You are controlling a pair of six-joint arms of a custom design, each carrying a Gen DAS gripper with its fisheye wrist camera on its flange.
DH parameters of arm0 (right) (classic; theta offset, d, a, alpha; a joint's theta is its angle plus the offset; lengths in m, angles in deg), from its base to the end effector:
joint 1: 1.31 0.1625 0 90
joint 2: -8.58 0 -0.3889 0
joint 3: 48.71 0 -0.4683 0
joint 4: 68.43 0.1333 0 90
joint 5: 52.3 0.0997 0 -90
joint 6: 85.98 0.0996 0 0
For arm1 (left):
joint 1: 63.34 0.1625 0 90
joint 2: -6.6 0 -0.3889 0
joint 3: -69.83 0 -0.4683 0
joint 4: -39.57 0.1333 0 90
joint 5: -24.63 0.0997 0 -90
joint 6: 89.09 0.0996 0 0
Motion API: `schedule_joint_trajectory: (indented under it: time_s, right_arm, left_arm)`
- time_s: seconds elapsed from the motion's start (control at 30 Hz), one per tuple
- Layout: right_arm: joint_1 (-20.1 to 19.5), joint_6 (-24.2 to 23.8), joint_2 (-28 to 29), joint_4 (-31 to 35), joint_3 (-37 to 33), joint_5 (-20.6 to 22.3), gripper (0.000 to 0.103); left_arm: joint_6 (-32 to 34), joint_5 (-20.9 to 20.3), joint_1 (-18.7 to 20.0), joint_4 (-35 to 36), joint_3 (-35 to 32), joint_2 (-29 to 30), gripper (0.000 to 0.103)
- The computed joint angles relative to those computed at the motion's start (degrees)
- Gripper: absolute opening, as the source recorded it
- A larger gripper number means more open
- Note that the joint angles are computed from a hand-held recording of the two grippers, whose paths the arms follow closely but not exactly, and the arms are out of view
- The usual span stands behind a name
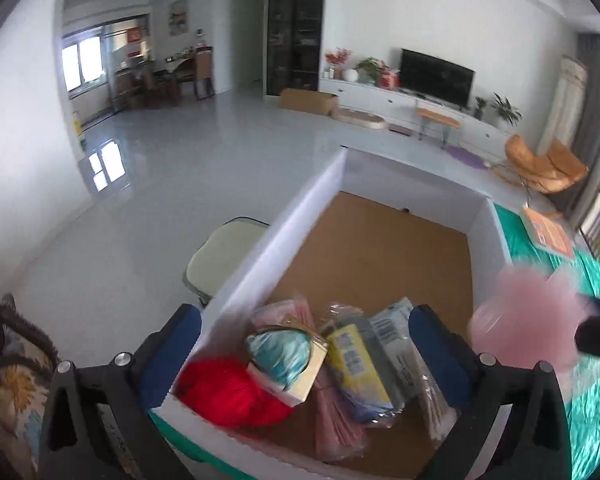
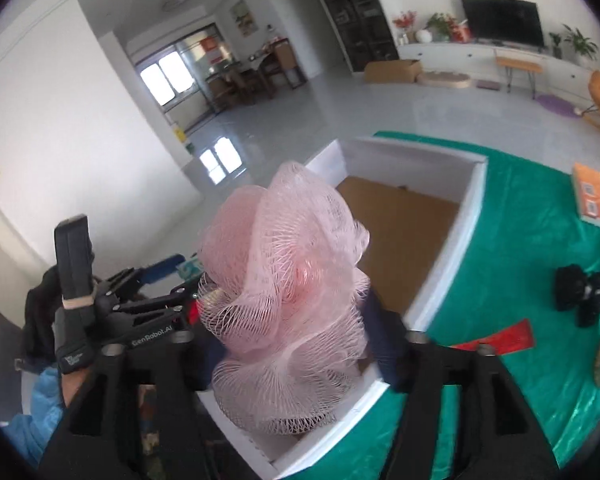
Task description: Organize soft objects
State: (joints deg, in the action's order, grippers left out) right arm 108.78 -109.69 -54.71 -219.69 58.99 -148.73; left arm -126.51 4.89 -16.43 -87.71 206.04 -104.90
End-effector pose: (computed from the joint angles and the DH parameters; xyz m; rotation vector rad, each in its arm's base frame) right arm 0.3323 -0.5529 0.1164 1.0920 -2.7830 0.4373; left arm -0.0989 -0.4381 0.3174 -0.0580 2.0826 -1.1190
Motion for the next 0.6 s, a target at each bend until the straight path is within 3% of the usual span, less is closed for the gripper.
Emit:
schedule_joint_trajectory:
  time_s: [0.17,0.3,0.4,0.6]
  right_arm:
    - [-1.6,-3.8,-2.6,-7.2,5.2,-5.2,0.084]
    - [-6.5,-8.2,-8.1,-19.3,12.5,-10.0,0.084]
    - [-11.8,-9.8,-11.0,-28.4,17.5,-15.6,0.084]
    - [-24.7,-6.3,-16.2,-38.3,23.3,-24.3,0.084]
  left_arm:
    - [2.0,-2.6,0.5,-7.9,2.5,-1.4,0.103]
    - [12.3,-6.9,-1.8,-24.1,1.7,7.1,0.103]
    - [20.0,-13.6,-3.6,-34.5,-0.7,16.2,0.103]
    - [23.3,-32.5,-6.1,-34.4,-5.7,31.4,0.103]
